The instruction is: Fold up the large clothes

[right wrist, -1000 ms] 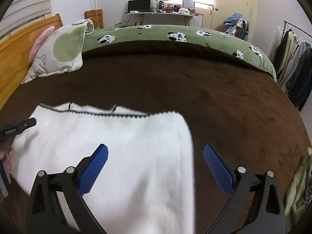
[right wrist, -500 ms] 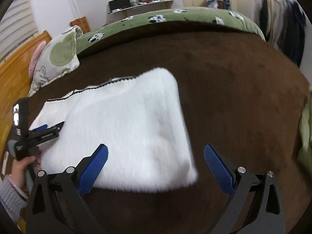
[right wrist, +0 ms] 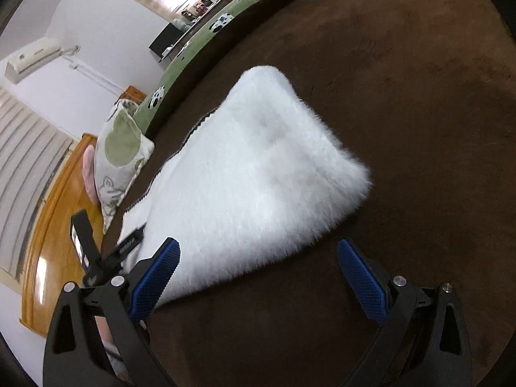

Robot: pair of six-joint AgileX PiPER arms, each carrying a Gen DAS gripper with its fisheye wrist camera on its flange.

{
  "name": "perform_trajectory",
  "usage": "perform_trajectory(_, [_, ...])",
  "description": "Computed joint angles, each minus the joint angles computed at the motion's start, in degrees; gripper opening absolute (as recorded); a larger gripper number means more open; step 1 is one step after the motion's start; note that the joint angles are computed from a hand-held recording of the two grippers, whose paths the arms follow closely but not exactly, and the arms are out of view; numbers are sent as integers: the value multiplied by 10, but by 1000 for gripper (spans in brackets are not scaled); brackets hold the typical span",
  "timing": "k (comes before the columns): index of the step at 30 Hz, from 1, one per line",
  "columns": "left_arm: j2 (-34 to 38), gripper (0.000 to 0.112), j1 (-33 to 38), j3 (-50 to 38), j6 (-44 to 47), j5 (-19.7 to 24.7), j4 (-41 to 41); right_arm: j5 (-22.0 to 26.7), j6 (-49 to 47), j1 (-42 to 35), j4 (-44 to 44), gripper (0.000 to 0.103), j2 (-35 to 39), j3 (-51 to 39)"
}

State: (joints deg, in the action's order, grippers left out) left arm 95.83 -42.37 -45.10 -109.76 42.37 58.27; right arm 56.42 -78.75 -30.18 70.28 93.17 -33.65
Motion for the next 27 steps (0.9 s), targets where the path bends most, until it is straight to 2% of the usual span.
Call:
perform_trajectory(6, [-1, 98, 3, 4, -9, -6, 6, -23, 18, 61, 78, 97, 44, -36])
perform_trajectory(10, [2, 98, -1, 6, -23, -5, 17, -70, 45, 121, 109, 94, 59, -64])
perform_trajectory(11, [2, 98, 0, 8, -26, -6, 19, -88, 54, 132, 120, 80, 59, -66])
perform_trajectory(12, [2, 98, -1, 7, -26, -6, 20, -97, 60, 136, 126, 57, 61, -67])
perform_trajectory(13, [3, 98, -1, 8, -27, -6, 21, -93, 62, 132, 127, 48, 73, -72])
perform_trajectory(14, [3, 98, -2, 8, -29, -5, 22, -65, 54, 123, 141, 36, 98, -77])
perform_trajectory(15, [3, 98, -2, 8, -30, -5, 22, -39, 43, 110, 148, 29, 117, -80])
perform_trajectory(16, [3, 98, -3, 8, -32, -4, 23, -27, 33, 106, 154, 27, 125, -79])
perform_trajectory(20, [4, 98, -4, 7, -26, -3, 17, -34, -4, 110, 173, 21, 98, -60])
perform_trajectory(24, [5, 98, 2, -7, 14, 0, -16, -12, 7, 98, 162, 21, 88, -63])
perform_trajectory(27, [4, 98, 2, -8, 25, 2, -25, -21, 18, 103, 145, 20, 62, -64])
